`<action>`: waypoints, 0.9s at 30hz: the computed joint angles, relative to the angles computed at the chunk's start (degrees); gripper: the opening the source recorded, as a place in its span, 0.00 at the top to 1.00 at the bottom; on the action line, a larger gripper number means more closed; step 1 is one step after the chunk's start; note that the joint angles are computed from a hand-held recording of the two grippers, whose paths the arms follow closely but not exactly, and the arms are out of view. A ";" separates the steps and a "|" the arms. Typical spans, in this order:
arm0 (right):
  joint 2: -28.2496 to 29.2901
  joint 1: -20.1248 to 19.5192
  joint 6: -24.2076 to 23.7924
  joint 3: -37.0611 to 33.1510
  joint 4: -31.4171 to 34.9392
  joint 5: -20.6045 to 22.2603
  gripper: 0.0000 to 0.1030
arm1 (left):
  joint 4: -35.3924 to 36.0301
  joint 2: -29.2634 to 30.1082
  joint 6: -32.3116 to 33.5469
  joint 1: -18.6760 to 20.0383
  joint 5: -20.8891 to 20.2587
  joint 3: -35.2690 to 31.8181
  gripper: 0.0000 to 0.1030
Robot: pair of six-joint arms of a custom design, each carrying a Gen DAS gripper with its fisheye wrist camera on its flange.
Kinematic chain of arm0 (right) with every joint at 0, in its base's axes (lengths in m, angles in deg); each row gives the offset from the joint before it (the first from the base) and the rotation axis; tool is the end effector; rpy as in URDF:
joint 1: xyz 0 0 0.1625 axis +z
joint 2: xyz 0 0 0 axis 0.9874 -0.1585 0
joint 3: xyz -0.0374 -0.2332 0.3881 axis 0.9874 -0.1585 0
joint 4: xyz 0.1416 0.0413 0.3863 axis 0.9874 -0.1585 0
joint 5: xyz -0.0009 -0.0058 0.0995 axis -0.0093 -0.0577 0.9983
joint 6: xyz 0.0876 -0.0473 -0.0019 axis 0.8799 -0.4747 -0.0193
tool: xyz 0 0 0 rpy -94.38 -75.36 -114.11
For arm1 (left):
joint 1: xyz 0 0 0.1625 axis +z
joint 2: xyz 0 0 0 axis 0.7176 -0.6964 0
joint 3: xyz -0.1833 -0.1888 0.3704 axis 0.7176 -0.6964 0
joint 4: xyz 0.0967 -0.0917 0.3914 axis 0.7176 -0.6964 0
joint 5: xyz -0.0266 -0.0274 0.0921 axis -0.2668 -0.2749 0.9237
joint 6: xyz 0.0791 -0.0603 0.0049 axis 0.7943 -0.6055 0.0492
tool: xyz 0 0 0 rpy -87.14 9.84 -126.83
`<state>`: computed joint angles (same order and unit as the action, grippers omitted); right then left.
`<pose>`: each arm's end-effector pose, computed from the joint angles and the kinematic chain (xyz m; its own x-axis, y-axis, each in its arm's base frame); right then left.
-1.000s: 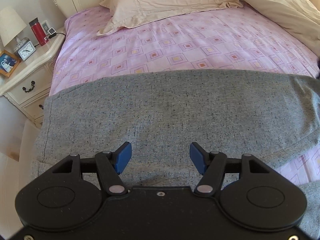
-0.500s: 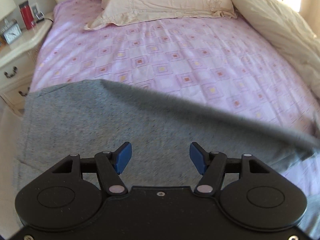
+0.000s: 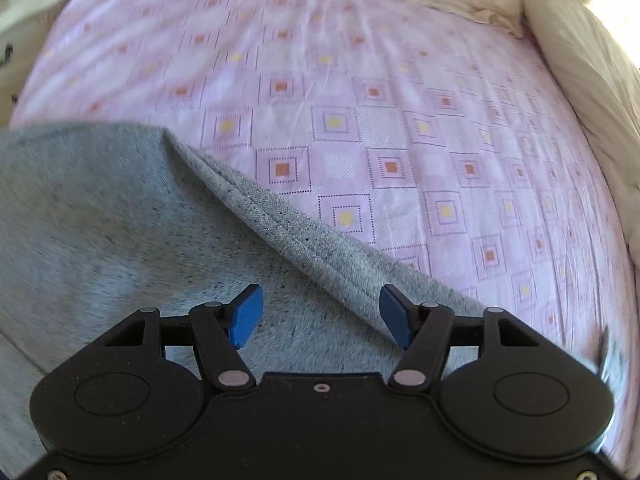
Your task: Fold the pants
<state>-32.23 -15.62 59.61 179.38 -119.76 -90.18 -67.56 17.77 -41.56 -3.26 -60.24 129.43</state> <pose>-0.0711 -0.3935 0.3642 -0.7663 0.4681 0.4400 -0.0369 0.6517 -0.7576 -0.3533 -0.5875 0.0081 -0.8443 -0.1408 -0.5170 0.0612 0.9332 -0.3542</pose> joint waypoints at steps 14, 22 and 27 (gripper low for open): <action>-2.75 0.27 0.01 -1.62 -1.06 2.98 0.87 | -4.39 3.22 1.57 0.17 3.20 -1.73 0.91; 10.05 8.27 -2.22 -14.58 0.93 -12.00 0.82 | -5.78 2.33 1.73 -0.29 4.13 0.09 0.91; 18.66 10.41 -5.03 -19.58 -1.68 -22.70 0.82 | -6.35 2.36 1.58 0.60 3.41 0.08 0.91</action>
<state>-13.57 -5.22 54.58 159.80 -121.45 -112.88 -73.91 20.13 -39.97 -2.66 -56.82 129.51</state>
